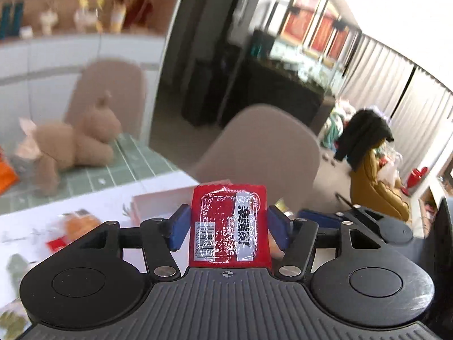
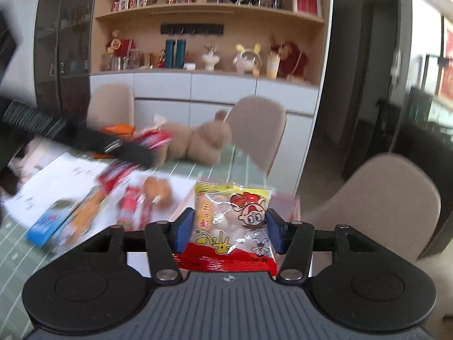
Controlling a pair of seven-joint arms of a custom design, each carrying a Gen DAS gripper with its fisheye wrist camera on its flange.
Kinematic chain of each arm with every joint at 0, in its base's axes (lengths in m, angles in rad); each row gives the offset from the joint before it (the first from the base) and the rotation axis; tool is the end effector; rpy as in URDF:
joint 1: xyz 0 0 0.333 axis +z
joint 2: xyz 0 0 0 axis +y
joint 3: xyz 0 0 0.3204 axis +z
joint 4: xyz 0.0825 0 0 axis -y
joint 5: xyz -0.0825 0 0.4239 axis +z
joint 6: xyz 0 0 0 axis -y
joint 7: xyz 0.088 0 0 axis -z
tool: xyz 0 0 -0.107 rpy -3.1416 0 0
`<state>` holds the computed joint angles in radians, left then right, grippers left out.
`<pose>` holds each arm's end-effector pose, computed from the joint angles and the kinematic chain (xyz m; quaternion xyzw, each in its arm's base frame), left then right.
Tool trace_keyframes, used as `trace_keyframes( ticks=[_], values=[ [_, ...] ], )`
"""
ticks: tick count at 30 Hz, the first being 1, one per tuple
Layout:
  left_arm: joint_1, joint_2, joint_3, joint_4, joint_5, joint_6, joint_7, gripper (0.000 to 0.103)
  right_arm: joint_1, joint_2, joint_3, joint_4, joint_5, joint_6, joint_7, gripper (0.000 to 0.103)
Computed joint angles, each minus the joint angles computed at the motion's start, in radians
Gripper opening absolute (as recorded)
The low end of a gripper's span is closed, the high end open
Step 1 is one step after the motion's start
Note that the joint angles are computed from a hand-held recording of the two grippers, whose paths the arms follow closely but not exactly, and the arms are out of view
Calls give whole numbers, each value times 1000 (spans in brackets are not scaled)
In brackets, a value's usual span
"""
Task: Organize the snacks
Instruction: 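Carry both packets over the pink box and open both tools to drop them, then withdraw both open tools from the pink box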
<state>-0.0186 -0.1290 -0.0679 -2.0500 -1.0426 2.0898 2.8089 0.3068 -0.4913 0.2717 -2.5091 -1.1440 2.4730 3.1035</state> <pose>0.5743 -0.0939 0.5251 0.3144 -0.8337 0.4535 0.0208 0.3879 0.2612 0.4781 -0.5660 0.6568 -0.4154 0.2750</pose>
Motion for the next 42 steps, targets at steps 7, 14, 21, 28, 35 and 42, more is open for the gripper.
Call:
trace_keyframes(
  ticks=[7,14,21,28,35,42],
  values=[
    [-4,185,-40,102,81,3,-76,64,-7,106,-60,10,79,71,-39,80],
    [-38,189,-93,15,213,199,122,64,-6,169,-61,5,102,70,11,80],
    [-28,199,-80,6,159,172,76,61,4,138,-48,-13,97,13,65,81],
    [-21,260,-92,92,-148,487,164,59,30,77,-44,-83,127,61,156,81],
    [-78,507,-30,270,418,609,-274,58,60,139,-43,-64,187,149,123,81],
    [103,337,-139,77,233,466,177,52,72,172,-53,-59,237,201,89,81]
  ],
)
